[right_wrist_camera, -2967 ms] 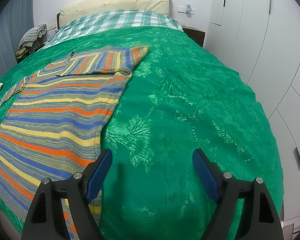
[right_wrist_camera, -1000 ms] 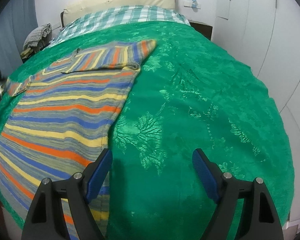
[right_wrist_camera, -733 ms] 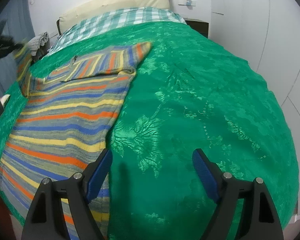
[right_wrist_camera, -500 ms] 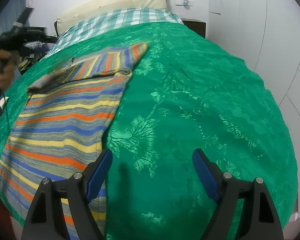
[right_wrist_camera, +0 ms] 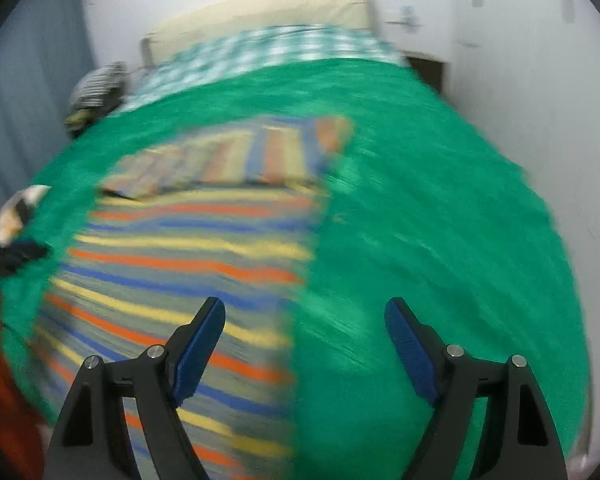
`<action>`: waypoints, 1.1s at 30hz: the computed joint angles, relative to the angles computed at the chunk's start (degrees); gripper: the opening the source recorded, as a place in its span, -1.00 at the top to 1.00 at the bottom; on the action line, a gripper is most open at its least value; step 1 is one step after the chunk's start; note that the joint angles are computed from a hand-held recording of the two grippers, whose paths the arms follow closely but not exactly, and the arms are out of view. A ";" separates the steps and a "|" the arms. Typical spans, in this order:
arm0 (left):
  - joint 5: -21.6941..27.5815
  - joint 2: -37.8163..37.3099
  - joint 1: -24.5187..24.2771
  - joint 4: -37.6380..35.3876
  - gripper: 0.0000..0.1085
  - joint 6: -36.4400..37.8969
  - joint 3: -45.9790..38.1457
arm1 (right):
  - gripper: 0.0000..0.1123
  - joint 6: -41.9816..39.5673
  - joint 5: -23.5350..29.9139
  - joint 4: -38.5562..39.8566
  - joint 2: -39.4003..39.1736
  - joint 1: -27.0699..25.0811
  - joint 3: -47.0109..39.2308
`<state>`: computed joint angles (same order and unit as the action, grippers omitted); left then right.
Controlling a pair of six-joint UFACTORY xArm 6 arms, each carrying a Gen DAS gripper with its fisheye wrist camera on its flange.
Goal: Fold small clothes
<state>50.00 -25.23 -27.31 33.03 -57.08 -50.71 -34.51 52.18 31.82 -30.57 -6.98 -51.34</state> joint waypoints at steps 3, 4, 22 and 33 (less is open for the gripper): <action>-1.57 -3.47 4.56 3.43 -0.70 -4.16 6.39 | -0.44 3.19 5.06 8.08 11.84 4.23 -13.70; -2.86 -4.22 6.34 4.23 -0.70 -5.78 8.93 | -0.40 5.68 5.83 9.97 17.65 6.00 -19.50; -10.97 -4.21 9.74 7.03 -0.89 -10.41 15.79 | 0.95 25.86 -3.43 -5.79 53.20 17.82 -49.77; -10.96 -4.28 9.49 7.98 -0.89 -11.54 16.05 | -0.18 32.14 -8.04 -16.77 44.11 16.68 -37.32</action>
<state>39.05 -29.51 -17.82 41.01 -68.63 -34.66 -2.36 44.15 15.05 13.53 9.70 -88.66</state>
